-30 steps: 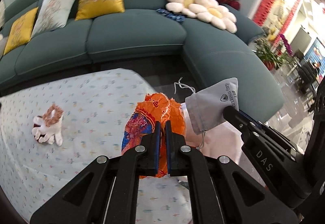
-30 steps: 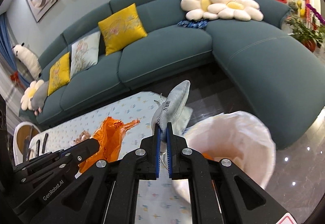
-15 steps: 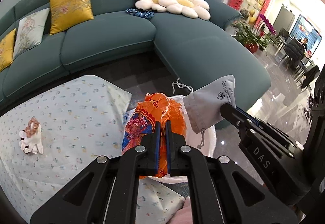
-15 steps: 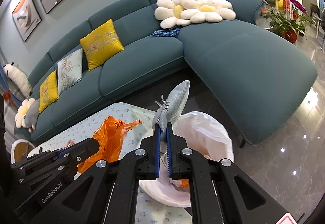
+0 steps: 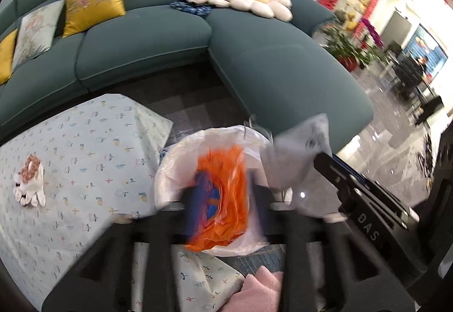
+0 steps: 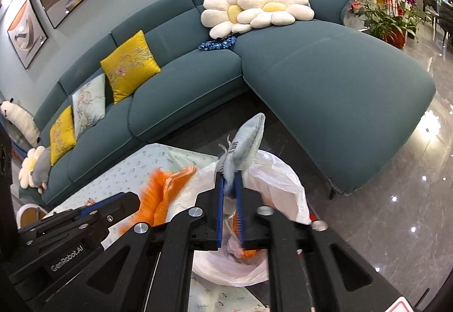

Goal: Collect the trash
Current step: 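Carry bag and pouch over the wastebasket and open both tools, then move both tools back to the white gloves and scrunchies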

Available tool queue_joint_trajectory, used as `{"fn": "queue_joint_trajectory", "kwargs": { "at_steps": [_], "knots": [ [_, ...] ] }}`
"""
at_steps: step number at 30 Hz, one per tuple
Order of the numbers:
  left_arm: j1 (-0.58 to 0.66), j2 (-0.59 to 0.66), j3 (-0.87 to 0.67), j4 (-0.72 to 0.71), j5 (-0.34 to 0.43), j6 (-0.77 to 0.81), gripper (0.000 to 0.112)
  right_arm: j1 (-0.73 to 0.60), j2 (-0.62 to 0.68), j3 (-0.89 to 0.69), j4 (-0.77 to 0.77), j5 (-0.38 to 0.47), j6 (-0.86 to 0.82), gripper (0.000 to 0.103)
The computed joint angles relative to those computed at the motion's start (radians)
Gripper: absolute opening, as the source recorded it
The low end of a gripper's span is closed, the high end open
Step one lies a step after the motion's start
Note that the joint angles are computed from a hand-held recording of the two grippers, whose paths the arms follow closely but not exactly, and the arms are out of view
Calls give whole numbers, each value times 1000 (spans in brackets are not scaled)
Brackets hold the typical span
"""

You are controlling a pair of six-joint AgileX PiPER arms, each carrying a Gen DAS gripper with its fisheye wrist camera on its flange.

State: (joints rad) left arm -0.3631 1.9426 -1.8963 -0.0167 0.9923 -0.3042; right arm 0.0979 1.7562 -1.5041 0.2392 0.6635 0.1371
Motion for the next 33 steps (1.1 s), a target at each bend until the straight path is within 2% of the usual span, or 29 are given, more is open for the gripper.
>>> {"fn": "queue_joint_trajectory", "kwargs": {
  "at_steps": [2,4,9,33],
  "knots": [
    [0,-16,25,25,-23,-26,52,2,-5,6,-5,-5,10,26],
    [6,-13,24,25,-11,-25,52,8,-7,9,-19,-7,25,31],
    [12,-27,41,40,-14,-35,52,23,-7,1,-40,-1,46,38],
    [156,-143,191,-4,-50,9,52,203,50,-123,-185,71,181,39]
  ]
}}
